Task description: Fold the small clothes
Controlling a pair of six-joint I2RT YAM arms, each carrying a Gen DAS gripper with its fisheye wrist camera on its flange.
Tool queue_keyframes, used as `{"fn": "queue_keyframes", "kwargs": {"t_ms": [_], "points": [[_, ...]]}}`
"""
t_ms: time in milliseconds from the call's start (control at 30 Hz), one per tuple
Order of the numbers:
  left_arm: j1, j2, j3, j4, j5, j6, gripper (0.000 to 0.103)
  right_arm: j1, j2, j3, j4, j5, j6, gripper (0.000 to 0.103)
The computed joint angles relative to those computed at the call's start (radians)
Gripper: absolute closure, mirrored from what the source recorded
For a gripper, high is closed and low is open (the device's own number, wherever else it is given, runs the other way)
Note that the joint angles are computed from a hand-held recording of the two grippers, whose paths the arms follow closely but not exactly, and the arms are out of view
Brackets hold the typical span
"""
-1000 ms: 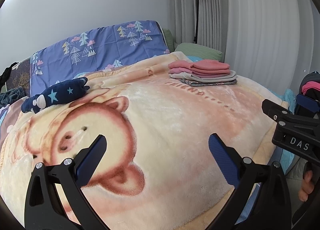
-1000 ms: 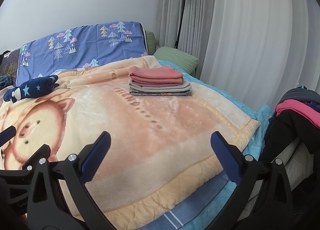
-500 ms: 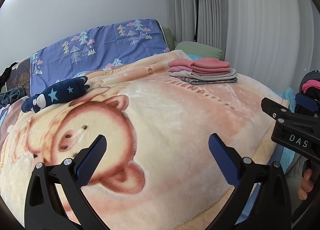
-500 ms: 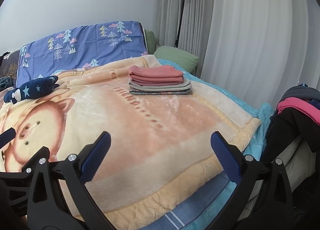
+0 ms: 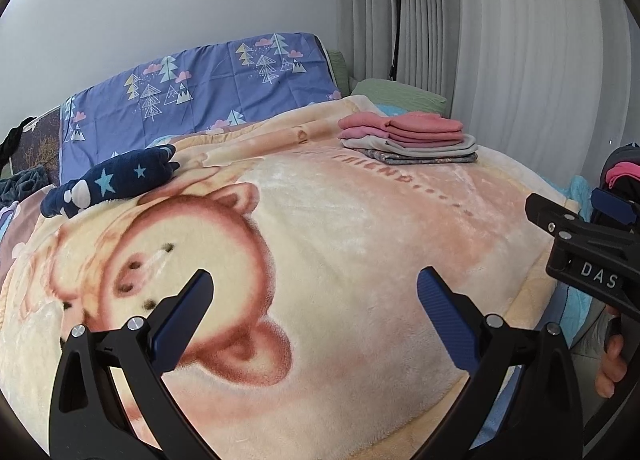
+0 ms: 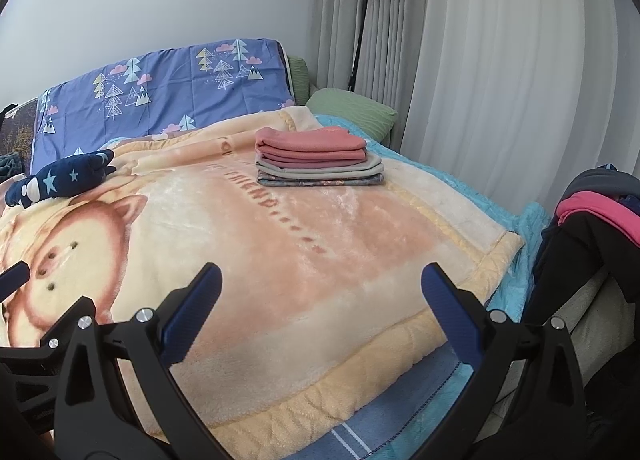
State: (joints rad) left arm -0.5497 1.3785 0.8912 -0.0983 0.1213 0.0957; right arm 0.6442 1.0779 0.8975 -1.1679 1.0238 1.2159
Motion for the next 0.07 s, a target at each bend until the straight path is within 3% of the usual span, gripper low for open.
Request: {"fn": "queue_keyframes", "kwargs": {"t_ms": [67], "points": [[0.001, 0.000, 0.000, 0.000, 0.001, 0.002, 0.001, 0.000, 0.001, 0.000, -0.003, -0.001, 0.004, 0.002]]}}
